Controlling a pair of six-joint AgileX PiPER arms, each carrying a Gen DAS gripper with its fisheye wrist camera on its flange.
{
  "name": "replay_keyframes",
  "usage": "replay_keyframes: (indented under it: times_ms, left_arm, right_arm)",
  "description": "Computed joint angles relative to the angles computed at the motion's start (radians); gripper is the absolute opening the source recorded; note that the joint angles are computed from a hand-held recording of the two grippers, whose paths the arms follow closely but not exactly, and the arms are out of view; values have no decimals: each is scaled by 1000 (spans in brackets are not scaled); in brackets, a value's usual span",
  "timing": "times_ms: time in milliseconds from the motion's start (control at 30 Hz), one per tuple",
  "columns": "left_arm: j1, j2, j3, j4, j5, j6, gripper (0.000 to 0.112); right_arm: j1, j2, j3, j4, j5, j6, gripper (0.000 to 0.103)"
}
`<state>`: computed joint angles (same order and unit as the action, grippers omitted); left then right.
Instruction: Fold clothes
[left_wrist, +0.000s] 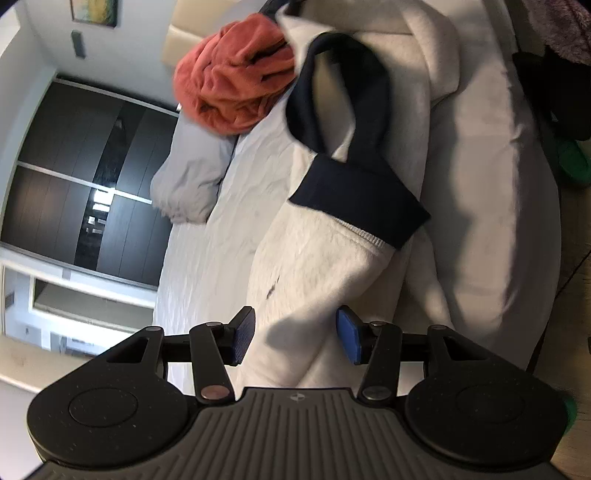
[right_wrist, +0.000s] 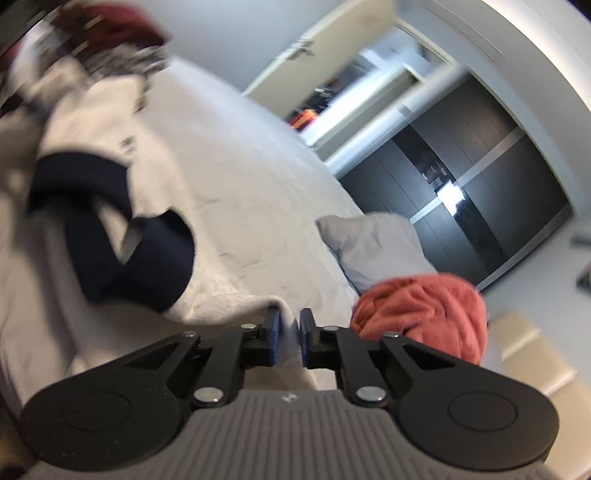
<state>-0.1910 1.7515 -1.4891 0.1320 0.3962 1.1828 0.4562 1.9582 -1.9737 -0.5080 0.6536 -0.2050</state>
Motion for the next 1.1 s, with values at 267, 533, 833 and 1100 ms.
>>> replay_keyframes:
  times_ms: [267,533,833,1100]
  left_arm:
    - [-13,4,195,301,-258,3,47]
    - [22,-19,152,91,-227,53,31]
    - [41,63,-191,28,99,-311,18]
    - [70,111,-241,28,136,-281,25]
  right_arm:
    - [-38,74,-141,54,90,40,11]
    - [-27,-73,181,-22,-61,-112,36]
    - [33,-79,343,-482,-141,9,50]
    - [40,-113,538,-837,-267,110,49]
